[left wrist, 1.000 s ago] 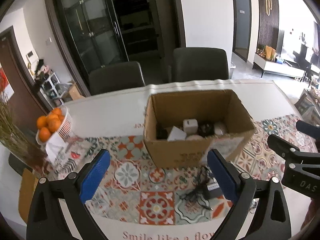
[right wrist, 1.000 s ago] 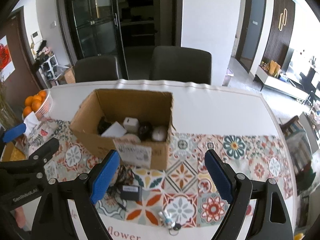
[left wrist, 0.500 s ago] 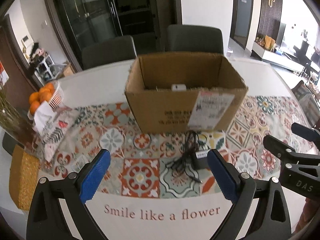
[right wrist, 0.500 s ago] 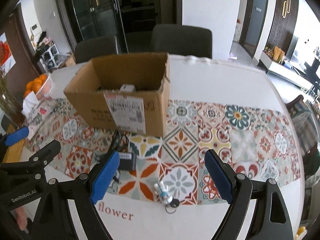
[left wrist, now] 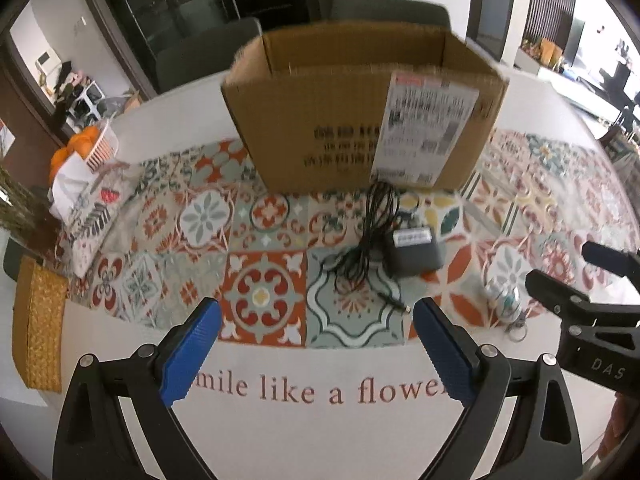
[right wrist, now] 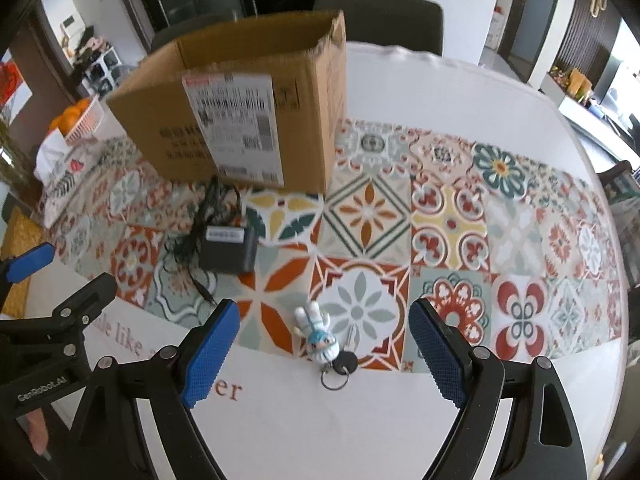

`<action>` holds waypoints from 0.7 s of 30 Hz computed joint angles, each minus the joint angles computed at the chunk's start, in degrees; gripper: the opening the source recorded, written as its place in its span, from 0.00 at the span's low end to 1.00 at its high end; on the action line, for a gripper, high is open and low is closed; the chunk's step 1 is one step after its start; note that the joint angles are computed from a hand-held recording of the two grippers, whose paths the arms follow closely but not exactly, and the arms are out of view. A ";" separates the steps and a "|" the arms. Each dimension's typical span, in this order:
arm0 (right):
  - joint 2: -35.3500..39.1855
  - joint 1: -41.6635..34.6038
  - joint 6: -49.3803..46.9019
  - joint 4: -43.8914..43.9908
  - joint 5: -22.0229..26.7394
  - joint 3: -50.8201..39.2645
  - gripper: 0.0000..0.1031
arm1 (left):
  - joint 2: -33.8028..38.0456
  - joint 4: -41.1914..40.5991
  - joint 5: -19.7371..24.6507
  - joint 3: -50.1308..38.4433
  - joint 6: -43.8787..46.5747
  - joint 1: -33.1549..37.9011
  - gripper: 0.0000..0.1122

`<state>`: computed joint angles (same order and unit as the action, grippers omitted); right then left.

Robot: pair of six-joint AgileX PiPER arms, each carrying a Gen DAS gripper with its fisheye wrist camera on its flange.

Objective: Organize rigid objects
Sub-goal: 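Close the right tool on the small white figurine keychain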

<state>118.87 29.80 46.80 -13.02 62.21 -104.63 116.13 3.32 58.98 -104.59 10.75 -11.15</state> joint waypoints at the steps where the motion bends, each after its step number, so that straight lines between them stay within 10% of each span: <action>1: 0.14 0.00 -0.41 0.24 -0.36 0.57 0.84 | 0.02 0.21 -0.18 0.83 -0.29 -0.02 0.87; 21: 5.00 -2.55 -10.98 9.79 -7.54 6.67 0.63 | 2.68 2.14 -1.20 8.87 -6.22 -1.04 0.86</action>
